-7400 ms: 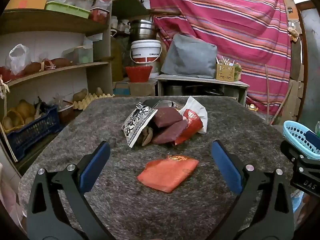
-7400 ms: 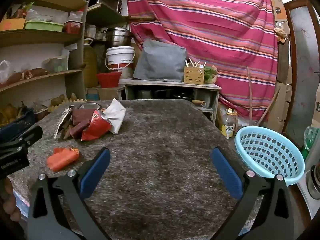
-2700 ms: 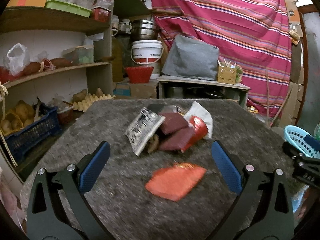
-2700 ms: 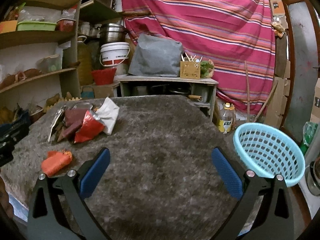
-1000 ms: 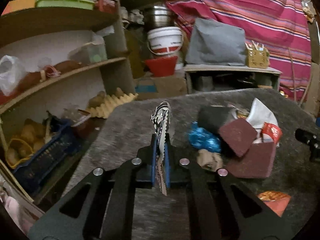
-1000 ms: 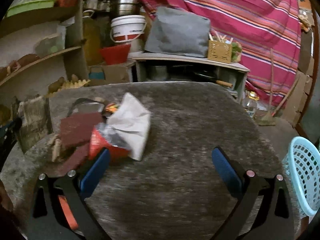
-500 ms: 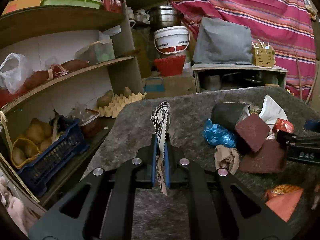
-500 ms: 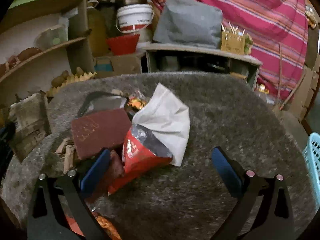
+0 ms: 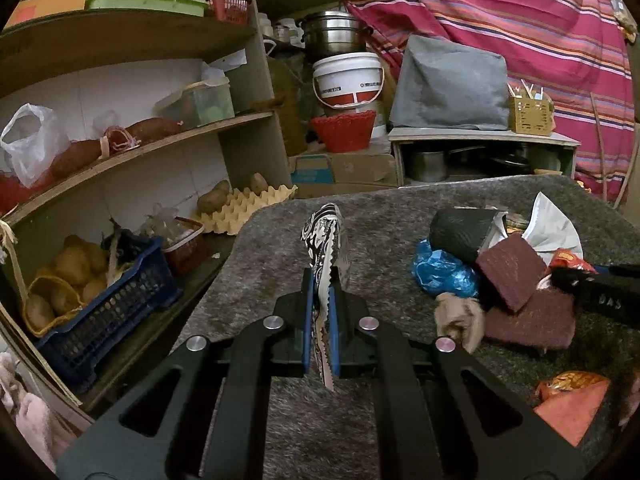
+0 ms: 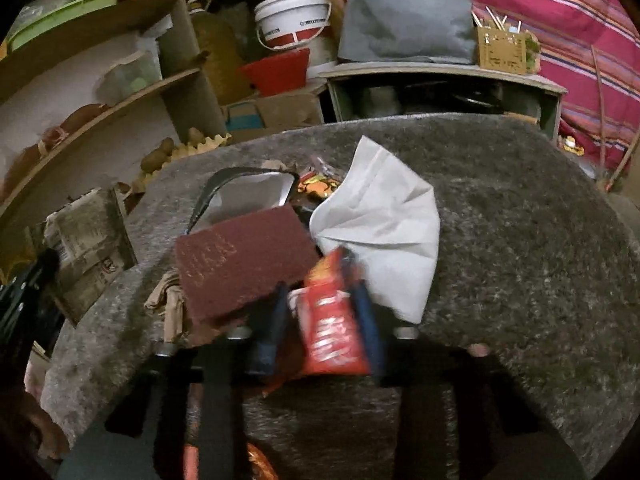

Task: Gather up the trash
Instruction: 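Carry the red snack bag to the light-blue basket and release it with the right gripper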

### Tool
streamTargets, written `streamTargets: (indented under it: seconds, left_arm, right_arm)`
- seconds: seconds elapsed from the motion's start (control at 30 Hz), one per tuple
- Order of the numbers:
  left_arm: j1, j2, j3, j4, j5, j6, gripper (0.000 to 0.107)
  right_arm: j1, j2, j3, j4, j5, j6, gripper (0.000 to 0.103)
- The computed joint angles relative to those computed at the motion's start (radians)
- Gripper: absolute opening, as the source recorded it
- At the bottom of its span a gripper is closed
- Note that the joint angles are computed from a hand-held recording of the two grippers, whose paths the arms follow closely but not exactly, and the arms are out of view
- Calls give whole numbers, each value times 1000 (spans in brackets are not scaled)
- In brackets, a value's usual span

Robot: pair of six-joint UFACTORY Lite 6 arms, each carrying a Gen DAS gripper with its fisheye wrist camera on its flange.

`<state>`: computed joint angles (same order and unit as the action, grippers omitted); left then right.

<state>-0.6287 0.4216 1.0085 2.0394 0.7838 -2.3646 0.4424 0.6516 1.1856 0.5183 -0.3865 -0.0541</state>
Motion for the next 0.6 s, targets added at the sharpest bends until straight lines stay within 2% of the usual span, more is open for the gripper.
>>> streamTargets:
  seconds: [0.1,0.27,0.5,0.6]
  left_arm:
    - [-10,-7,4,-24,10,21,5]
    - [-30,-35,-5,-54,37,38,5]
    - [-82,-35,37,-123,82,89,5]
    - [-114,-28,65,-160,98,112,5]
  right_arm:
    - [-17,-26,-40,-68,-5,51,17]
    - [-32,-129,-151,-7,-46,-42,17]
    - [-157,-312,-335,-168,-66,54,17]
    - [-206,-377,-400,-180,-82,34,17]
